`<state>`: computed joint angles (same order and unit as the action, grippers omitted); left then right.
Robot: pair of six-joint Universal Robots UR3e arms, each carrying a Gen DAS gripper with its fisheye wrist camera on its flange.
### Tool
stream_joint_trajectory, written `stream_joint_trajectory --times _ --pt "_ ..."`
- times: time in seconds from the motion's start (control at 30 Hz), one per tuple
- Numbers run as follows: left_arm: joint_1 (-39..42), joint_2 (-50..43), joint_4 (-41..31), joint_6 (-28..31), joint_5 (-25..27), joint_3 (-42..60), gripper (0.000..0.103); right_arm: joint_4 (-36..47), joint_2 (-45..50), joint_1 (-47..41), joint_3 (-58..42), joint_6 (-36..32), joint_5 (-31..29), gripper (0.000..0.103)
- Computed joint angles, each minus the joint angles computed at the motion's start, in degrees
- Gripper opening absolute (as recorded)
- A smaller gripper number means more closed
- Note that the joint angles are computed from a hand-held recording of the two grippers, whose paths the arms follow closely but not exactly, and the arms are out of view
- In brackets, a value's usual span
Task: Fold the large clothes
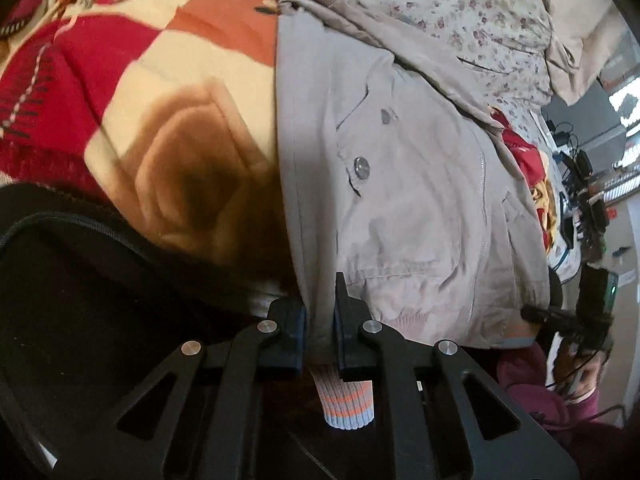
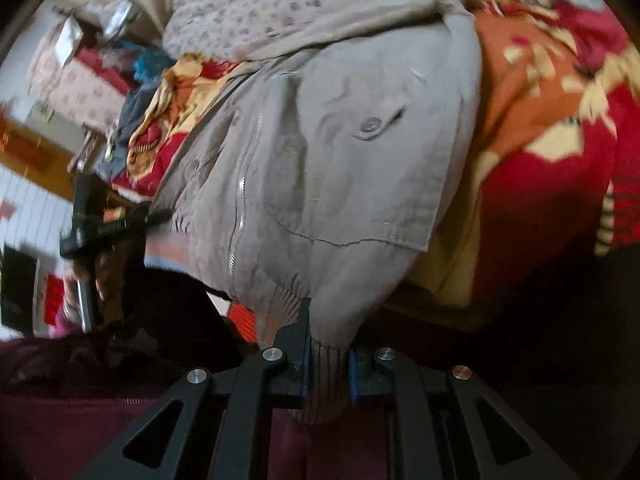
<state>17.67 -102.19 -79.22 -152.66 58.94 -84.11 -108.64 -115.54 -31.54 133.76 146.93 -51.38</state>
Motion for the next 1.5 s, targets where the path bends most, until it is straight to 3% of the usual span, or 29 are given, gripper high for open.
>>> stream_joint_trajectory --times 0.23,0.3,0.37,0.53,1.2,1.37,1.47,1.5 --pt "-2.6 -1.4 4.0 -2.6 2.2 -1.5 0.017 2.3 -0.6 -2.1 0.9 -1.7 1.7 0.025" --pt "-3.6 -2.3 3.3 -2.6 3.7 -0.7 0.035 1.3 0.1 -2.2 1.5 -0.7 2.0 0.032" --pt "-4.5 -3.2 2.1 -2.2 5.1 0.2 0.043 0.6 1.3 -2.2 1.9 -0.5 1.7 0.038" --pt "-6.4 -5.1 2.7 -3.9 7.8 1.6 0.043 -0.5 3.5 -1.1 1.2 -0.1 1.1 0.038" --pt "-8.0 -5.4 5.6 -6.9 9.9 0.6 0.043 -6.2 4.2 4.0 0.7 4.6 -0.5 0.041" --pt "-7.7 -5.5 5.1 -6.4 9.1 0.6 0.043 -7.7 3.1 6.3 0.1 4.8 -2.0 0.026" --pt "-7.1 -5.1 5.0 -5.0 7.8 0.2 0.019 -4.6 0.9 6.0 -1.1 3.1 -0.4 0.018" --pt "-6.9 -4.8 5.0 -4.8 7.5 -0.1 0.017 -3.0 -0.2 5.6 -1.8 2.2 0.5 0.017"
